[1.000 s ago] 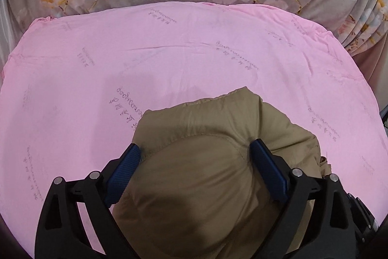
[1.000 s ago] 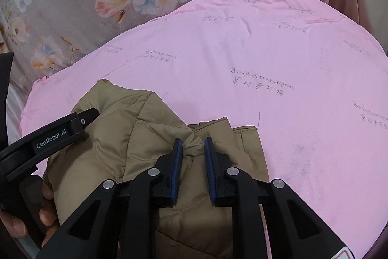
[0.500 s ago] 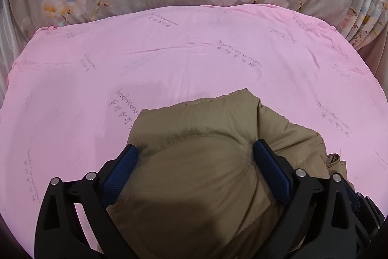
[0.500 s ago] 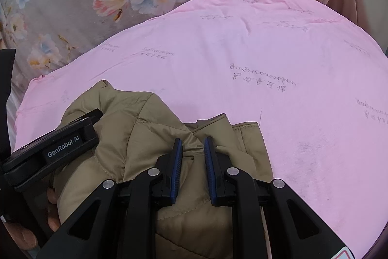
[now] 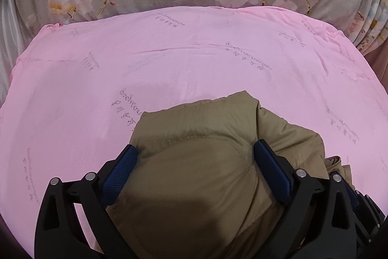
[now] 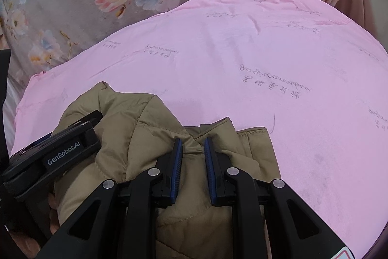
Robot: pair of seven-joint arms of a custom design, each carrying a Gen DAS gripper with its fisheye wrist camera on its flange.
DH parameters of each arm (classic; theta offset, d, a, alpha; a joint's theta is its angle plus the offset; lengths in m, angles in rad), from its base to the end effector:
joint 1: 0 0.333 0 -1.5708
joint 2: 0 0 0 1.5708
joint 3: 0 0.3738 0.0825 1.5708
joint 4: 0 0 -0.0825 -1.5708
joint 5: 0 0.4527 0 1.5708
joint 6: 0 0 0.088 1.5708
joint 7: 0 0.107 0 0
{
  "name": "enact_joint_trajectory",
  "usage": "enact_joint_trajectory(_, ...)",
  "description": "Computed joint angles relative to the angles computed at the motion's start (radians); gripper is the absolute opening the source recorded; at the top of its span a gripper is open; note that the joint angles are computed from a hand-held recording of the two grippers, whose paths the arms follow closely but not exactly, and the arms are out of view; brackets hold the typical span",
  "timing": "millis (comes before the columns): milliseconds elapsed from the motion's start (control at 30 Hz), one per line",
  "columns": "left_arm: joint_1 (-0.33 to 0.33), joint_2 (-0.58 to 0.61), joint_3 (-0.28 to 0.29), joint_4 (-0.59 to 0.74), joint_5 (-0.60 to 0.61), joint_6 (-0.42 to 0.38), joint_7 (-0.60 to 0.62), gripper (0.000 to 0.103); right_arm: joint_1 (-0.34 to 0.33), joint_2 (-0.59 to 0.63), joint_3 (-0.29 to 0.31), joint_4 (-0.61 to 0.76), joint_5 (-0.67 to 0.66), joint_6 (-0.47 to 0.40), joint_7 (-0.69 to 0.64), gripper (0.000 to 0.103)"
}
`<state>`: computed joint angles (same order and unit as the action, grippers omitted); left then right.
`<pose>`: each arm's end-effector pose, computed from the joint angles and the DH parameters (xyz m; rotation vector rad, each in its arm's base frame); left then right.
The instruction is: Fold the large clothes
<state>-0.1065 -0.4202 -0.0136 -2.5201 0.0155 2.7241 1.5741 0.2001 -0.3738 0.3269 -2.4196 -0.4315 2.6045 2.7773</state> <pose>0.4856 -0.0596 0.5152 -1.7394 1.9940 -0.6230 0.4352 0.2764 0.5200 -1.4587 2.0935 -0.5168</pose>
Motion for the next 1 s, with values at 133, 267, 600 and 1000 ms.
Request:
enact_joint_trajectory(133, 0.029, 0.047, -0.018, 0.040, 0.025, -0.002, -0.042, 0.095, 0.000, 0.066, -0.022, 0.046, -0.003, 0.026, -0.037, 0.016)
enact_joint_trajectory(267, 0.035, 0.101, -0.016, 0.084, 0.023, -0.004, -0.046, 0.095, 0.006, 0.120, -0.047, 0.081, -0.011, 0.055, -0.048, 0.016)
enact_joint_trajectory(600, 0.029, 0.067, -0.009, 0.091, 0.008, -0.056, 0.022, 0.095, 0.056, 0.051, -0.093, 0.028, 0.098, 0.080, -0.085, 0.018)
enact_joint_trajectory(1000, -0.030, -0.335, 0.065, -0.120, -0.033, -0.243, 0.208, 0.095, 0.090, -0.333, 0.025, -0.197, 0.358, -0.006, -0.116, 0.024)
